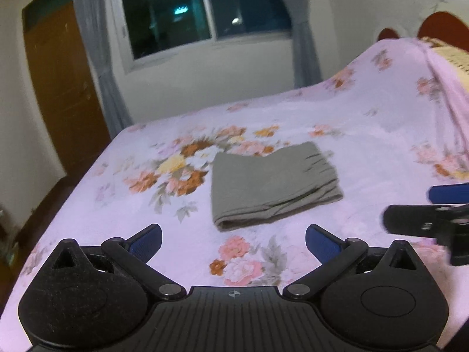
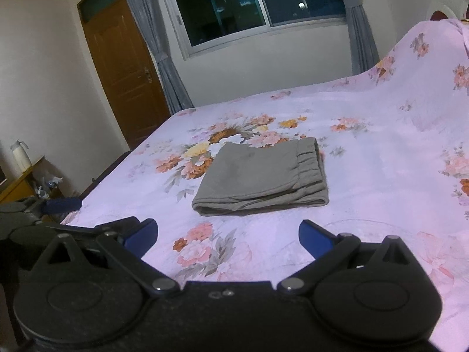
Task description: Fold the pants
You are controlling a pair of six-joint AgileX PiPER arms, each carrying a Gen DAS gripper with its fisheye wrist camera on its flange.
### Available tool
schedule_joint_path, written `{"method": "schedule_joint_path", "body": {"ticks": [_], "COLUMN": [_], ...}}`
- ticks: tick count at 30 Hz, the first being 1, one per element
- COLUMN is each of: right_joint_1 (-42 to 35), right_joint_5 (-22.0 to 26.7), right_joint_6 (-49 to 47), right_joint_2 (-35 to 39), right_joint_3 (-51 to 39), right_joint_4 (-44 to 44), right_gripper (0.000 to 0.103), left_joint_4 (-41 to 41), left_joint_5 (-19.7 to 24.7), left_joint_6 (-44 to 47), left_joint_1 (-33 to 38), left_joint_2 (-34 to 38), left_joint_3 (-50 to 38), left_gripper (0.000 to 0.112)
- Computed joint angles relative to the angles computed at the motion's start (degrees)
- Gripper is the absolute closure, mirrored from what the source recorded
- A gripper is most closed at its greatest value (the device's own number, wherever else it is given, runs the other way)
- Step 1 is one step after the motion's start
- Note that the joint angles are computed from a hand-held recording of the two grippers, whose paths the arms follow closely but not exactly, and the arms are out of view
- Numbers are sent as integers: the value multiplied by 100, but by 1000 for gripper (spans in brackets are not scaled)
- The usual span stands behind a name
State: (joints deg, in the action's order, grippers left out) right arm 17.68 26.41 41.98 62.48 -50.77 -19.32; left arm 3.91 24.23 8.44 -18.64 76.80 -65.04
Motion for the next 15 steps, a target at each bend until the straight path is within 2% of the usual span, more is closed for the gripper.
{"method": "schedule_joint_path", "body": {"ticks": [2, 4, 6, 10, 15], "right_joint_1": [218, 328, 606, 1268, 1654], "right_joint_5": [148, 146, 328, 886, 1273], "right_joint_6": [494, 720, 1305, 2418, 2977], "right_joint_2": [-61, -181, -272, -403, -498], "right_joint_3": [24, 110, 146, 178, 173], "right_joint_4": [-469, -615, -1143, -2376, -2945], "right_gripper": [0, 0, 0, 0, 0], "left_joint_4": [-1030, -1419, -1830, -2050, -2105], "left_joint_5": [43, 119, 83, 194, 382], "left_joint_6": [933, 1119, 1341, 1463, 1264], "left_joint_1": [164, 243, 343, 371, 398], "left_joint_2": [-199, -329, -451, -527, -452], "left_joint_3": [84, 120, 218, 271, 197], "left_gripper": [9, 9, 9, 9, 9]}}
